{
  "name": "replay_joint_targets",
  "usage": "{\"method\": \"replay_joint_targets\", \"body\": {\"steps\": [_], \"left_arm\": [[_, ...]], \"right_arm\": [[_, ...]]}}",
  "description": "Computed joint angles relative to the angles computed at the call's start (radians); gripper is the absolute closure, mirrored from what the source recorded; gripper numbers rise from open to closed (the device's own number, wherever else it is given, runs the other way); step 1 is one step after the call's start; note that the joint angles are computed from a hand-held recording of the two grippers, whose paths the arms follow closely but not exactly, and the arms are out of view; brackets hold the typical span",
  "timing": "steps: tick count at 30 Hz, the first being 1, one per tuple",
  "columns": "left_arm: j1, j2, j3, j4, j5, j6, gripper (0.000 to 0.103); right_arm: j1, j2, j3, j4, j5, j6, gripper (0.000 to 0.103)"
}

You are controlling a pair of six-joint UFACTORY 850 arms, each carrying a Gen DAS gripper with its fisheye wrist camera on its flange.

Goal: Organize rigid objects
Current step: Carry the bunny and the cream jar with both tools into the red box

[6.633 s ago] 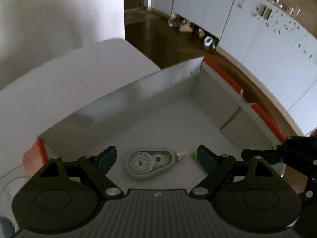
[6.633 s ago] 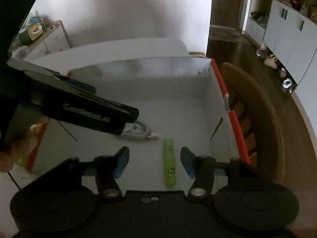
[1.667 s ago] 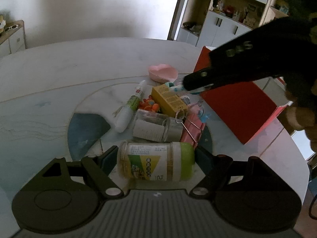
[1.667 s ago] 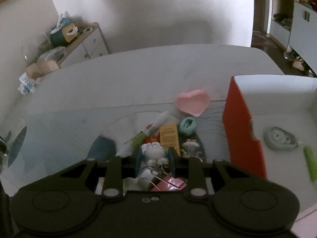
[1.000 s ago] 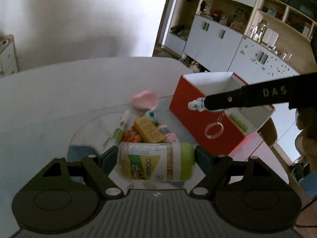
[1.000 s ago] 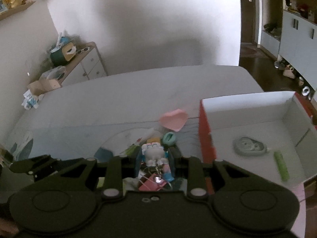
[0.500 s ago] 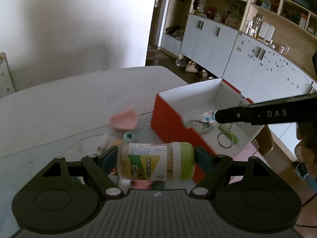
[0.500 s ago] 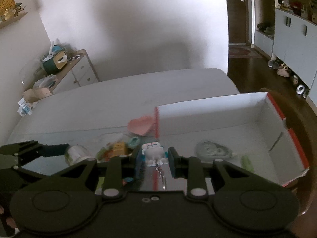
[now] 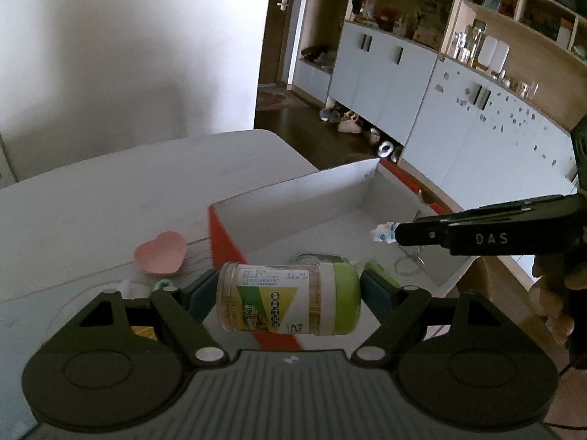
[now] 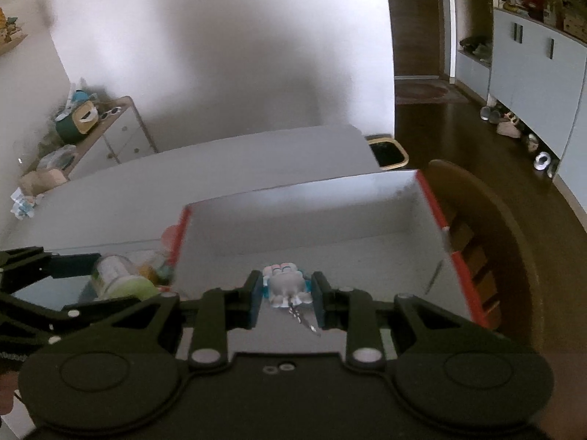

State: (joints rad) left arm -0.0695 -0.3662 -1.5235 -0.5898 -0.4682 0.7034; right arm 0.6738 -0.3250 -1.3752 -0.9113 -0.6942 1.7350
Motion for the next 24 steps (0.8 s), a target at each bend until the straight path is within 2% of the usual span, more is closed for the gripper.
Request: {"method": "replay_joint_targets", "body": {"steps": [6,13,18,24], "left_arm": [[-0.071,-0.07,-0.066,0.155,0.0,-0.17,0.02],[-0.14,-0.17,-0.143,0.393,-0.007,-0.409,0.02],[-0.164,-0.248,-0.223,0.518,-0.051,-0.547,0.02],[-0.179,-0.341,-0.341,0.577,-0.149,-0.629,0.02]], "right_arm": [[-0.054,0.036,0.073,0.009,0.042,-0.029,0.076],[-0.105,0.002,0.086,0.048,0.083,-0.081,0.076],[-0.127,-0.026,0.079,0.088,0.096,-0.133,0.076],[-0.14,-0.048,0.068,0.136,0.108,-0.179,0.076]]}}
